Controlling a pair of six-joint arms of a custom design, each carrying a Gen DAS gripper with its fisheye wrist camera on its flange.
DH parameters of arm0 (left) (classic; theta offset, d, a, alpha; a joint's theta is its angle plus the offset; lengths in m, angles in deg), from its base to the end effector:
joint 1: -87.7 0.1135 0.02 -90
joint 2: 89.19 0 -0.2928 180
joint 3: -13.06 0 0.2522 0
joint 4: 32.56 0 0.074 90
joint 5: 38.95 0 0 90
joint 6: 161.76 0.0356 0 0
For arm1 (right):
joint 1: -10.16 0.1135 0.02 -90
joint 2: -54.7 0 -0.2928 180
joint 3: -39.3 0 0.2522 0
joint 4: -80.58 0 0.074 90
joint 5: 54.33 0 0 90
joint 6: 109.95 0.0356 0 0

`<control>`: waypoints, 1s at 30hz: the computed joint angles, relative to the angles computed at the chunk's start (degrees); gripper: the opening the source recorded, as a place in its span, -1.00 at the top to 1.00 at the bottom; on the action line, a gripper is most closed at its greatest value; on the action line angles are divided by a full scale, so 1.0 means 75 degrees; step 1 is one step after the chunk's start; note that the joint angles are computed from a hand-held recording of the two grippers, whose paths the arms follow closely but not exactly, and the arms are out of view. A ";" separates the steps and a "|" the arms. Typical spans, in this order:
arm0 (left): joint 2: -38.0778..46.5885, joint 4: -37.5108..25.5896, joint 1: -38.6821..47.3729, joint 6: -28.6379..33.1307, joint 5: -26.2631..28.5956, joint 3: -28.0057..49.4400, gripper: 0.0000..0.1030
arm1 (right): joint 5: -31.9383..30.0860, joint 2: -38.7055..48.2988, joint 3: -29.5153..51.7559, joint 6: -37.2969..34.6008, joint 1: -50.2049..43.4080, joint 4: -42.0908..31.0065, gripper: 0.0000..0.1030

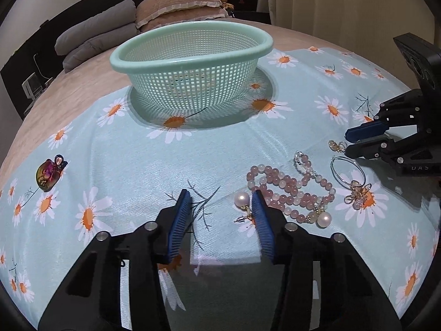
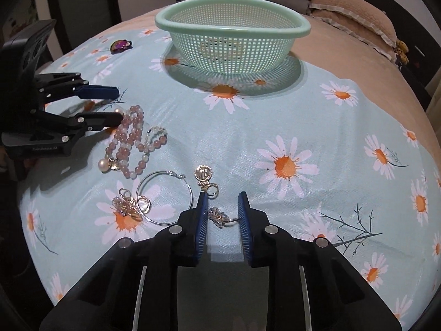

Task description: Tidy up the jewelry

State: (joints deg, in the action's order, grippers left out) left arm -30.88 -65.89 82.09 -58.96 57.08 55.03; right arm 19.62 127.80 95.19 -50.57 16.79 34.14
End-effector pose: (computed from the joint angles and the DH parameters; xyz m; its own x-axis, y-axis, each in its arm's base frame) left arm 0.1778 -0.0212 0.2083 -0.7033 0.2905 -0.6488 0.3289 0.9421 0.0653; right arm 0.2212 0.0356 0.2221 -0.6474 -0.5680 -0.5082 -0.6538 0.7566 -0.0129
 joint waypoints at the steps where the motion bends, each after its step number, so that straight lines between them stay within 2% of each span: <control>1: 0.0057 -0.0034 -0.0005 -0.0008 0.0050 0.0062 0.35 | -0.0043 0.0017 0.0036 -0.0011 -0.0038 -0.0064 0.60; 3: 0.0065 -0.0120 0.0028 -0.0078 0.0155 0.0106 0.60 | -0.0053 -0.0040 0.0086 -0.0091 -0.0071 -0.0205 0.61; 5: 0.0104 -0.0215 0.0239 -0.0194 0.0410 0.0170 0.69 | -0.0218 -0.0098 0.0151 -0.0179 -0.0151 -0.0348 0.66; 6: 0.0172 -0.0299 0.0458 -0.0230 0.0678 0.0243 0.75 | -0.0388 -0.0132 0.0212 -0.0231 -0.0232 -0.0454 0.82; 10: 0.0420 -0.0774 0.1418 -0.0248 0.1868 0.0541 0.77 | -0.0568 -0.0082 0.0380 -0.0515 -0.0540 -0.0807 0.92; 13: 0.0354 -0.0892 0.1516 -0.0213 0.1813 0.0606 0.77 | -0.0579 -0.0041 0.0460 -0.0557 -0.0771 -0.0865 0.92; 20: 0.0185 -0.1166 0.1981 -0.0050 0.2036 0.0806 0.77 | -0.1385 -0.0212 0.0898 -0.0818 -0.1462 -0.1395 0.92; 22: 0.0150 -0.1269 0.2113 0.0023 0.2098 0.0848 0.77 | -0.1236 -0.0127 0.0929 -0.0919 -0.1414 -0.1543 0.85; 26: 0.0181 -0.1301 0.2095 0.0006 0.2056 0.0896 0.77 | -0.0878 0.0177 0.0818 -0.0983 -0.1155 -0.1574 0.83; 27: 0.0203 -0.1279 0.2058 -0.0015 0.1997 0.0908 0.77 | -0.0875 0.0221 0.0796 -0.1009 -0.1119 -0.1591 0.71; 28: 0.0188 -0.1282 0.1989 -0.0063 0.1923 0.0905 0.77 | -0.0828 0.0204 0.0752 -0.1021 -0.1074 -0.1579 0.45; 30: 0.0201 -0.1242 0.1918 -0.0130 0.1817 0.0912 0.77 | -0.0794 0.0143 0.0669 -0.1068 -0.1018 -0.1533 0.22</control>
